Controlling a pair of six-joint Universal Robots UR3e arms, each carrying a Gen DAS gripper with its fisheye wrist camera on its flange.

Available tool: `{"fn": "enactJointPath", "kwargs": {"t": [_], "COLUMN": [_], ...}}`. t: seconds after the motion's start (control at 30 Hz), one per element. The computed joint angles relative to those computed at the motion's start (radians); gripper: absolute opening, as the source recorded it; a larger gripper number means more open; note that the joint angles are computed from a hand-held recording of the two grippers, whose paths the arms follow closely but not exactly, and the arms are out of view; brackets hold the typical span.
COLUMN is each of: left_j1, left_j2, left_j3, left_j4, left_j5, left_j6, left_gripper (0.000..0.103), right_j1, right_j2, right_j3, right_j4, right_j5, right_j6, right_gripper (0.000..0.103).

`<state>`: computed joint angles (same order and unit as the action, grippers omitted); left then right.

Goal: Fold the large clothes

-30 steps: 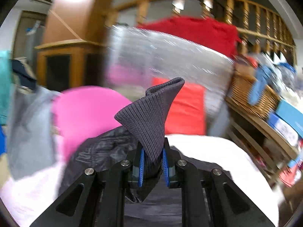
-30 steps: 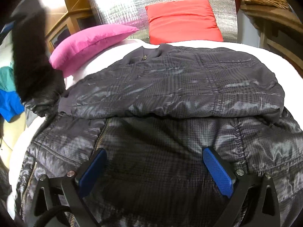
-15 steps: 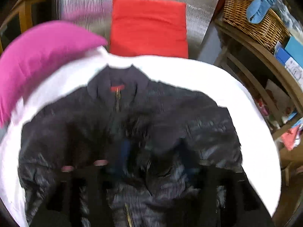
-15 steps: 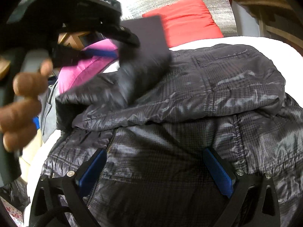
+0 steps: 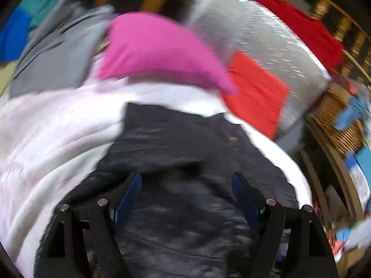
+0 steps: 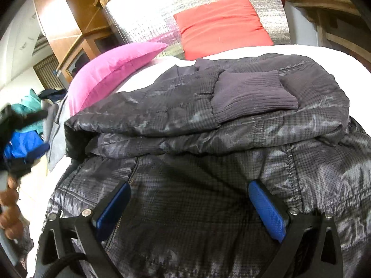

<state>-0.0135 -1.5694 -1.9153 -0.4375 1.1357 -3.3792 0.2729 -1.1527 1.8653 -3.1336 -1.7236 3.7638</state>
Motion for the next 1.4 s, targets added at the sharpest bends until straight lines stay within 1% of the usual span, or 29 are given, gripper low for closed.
{"fn": "enactJointPath", "kwargs": {"t": [0.07, 0.1, 0.13, 0.17, 0.23, 0.27, 0.37, 0.4, 0.47, 0.53, 0.57, 0.63, 0.67, 0.73, 0.77, 0.8, 0.83, 0.87, 0.93, 1.0, 1.07, 1.1, 1.13, 1.17, 1.2, 1.23, 1.27, 1.3, 1.4], "left_j1": [0.064, 0.095, 0.113, 0.129, 0.152, 0.162, 0.174, 0.173, 0.176, 0.186, 0.194, 0.213, 0.226, 0.276, 0.297, 0.322, 0.346, 0.361, 0.385, 0.387, 0.389, 0.382, 0.372, 0.353, 0.341, 0.318, 0.306, 0.298, 0.31], "left_j2": [-0.004, 0.005, 0.023, 0.031, 0.042, 0.044, 0.061, 0.058, 0.061, 0.061, 0.059, 0.043, 0.04, 0.032, 0.027, 0.022, 0.016, 0.012, -0.011, -0.039, -0.083, -0.102, -0.125, -0.161, -0.186, -0.235, -0.268, -0.298, -0.365], "left_j3": [0.012, 0.003, -0.002, 0.001, 0.011, 0.013, 0.002, -0.005, -0.004, -0.003, -0.001, 0.01, 0.014, 0.015, 0.01, 0.005, 0.0, -0.005, -0.009, -0.006, -0.016, -0.012, -0.008, 0.002, 0.012, 0.03, 0.044, 0.058, 0.055], "left_j4": [-0.048, -0.051, -0.069, -0.088, -0.135, -0.145, -0.153, -0.141, -0.145, -0.148, -0.153, -0.169, -0.182, -0.217, -0.223, -0.23, -0.239, -0.244, -0.282, -0.328, -0.364, -0.386, -0.396, -0.378, -0.352, -0.272, -0.221, -0.192, -0.124], "left_j5": [-0.08, -0.106, -0.111, -0.118, -0.147, -0.174, -0.21, -0.214, -0.217, -0.216, -0.219, -0.217, -0.219, -0.241, -0.247, -0.252, -0.257, -0.259, -0.281, -0.324, -0.469, -0.525, -0.578, -0.622, -0.633, -0.631, -0.618, -0.606, -0.616], "left_j6": [-0.025, -0.043, -0.042, -0.045, -0.054, -0.063, -0.053, -0.048, -0.028, -0.03, -0.03, -0.042, -0.047, -0.065, -0.077, -0.092, -0.107, -0.116, -0.128, -0.12, -0.084, -0.064, -0.051, -0.058, -0.074, -0.122, -0.155, -0.187, -0.284], "left_gripper": [0.081, 0.081, 0.081, 0.081, 0.081, 0.081, 0.081, 0.081, 0.081, 0.081, 0.081, 0.081, 0.081, 0.081, 0.081, 0.081, 0.081, 0.081, 0.08, 0.08, 0.08, 0.08, 0.08, 0.08, 0.08, 0.08, 0.08, 0.08, 0.079], "right_j1": [-0.003, -0.015, -0.03, -0.046, -0.071, -0.1, -0.21, -0.242, -0.272, -0.293, -0.298, -0.295, -0.292, -0.285, -0.291, -0.305, -0.303, -0.297, -0.247, -0.194, -0.155, -0.144, -0.124, -0.112, -0.102, -0.097, -0.094, -0.09, -0.083], "right_j2": [-0.033, -0.062, -0.101, -0.139, -0.207, -0.234, -0.248, -0.234, -0.195, -0.154, -0.139, -0.109, -0.094, -0.062, -0.047, -0.047, -0.034, -0.018, -0.011, -0.006, 0.008, 0.022, 0.045, 0.049, 0.047, 0.048, 0.043, 0.022, 0.0], "right_j3": [-0.049, -0.048, -0.03, 0.009, 0.061, 0.091, 0.145, 0.139, 0.095, 0.061, 0.042, 0.0, -0.02, -0.112, -0.152, -0.179, -0.249, -0.314, -0.416, -0.505, -0.592, -0.639, -0.695, -0.716, -0.721, -0.725, -0.719, -0.694, -0.688], "right_j4": [0.137, 0.181, 0.19, 0.148, 0.09, 0.046, -0.052, -0.056, -0.022, -0.012, 0.01, 0.052, 0.06, 0.168, 0.223, 0.288, 0.404, 0.482, 0.558, 0.593, 0.626, 0.652, 0.689, 0.703, 0.709, 0.709, 0.706, 0.7, 0.714], "right_j5": [0.015, 0.038, 0.085, 0.125, 0.139, 0.167, 0.295, 0.331, 0.343, 0.365, 0.365, 0.327, 0.32, 0.292, 0.299, 0.305, 0.288, 0.265, 0.156, 0.047, -0.029, -0.048, -0.091, -0.106, -0.115, -0.119, -0.121, -0.124, -0.132], "right_j6": [0.004, 0.011, 0.037, 0.067, 0.143, 0.199, 0.349, 0.381, 0.406, 0.425, 0.424, 0.437, 0.426, 0.354, 0.339, 0.318, 0.278, 0.239, 0.151, 0.086, 0.03, 0.007, -0.013, -0.033, -0.047, -0.057, -0.064, -0.068, -0.09], "right_gripper": [0.103, 0.102, 0.102, 0.102, 0.102, 0.102, 0.101, 0.1, 0.093, 0.092, 0.091, 0.09, 0.09, 0.09, 0.086, 0.077, 0.036, 0.017, 0.015, 0.015, 0.015, 0.015, 0.015, 0.015, 0.015, 0.015, 0.015, 0.015, 0.015]}}
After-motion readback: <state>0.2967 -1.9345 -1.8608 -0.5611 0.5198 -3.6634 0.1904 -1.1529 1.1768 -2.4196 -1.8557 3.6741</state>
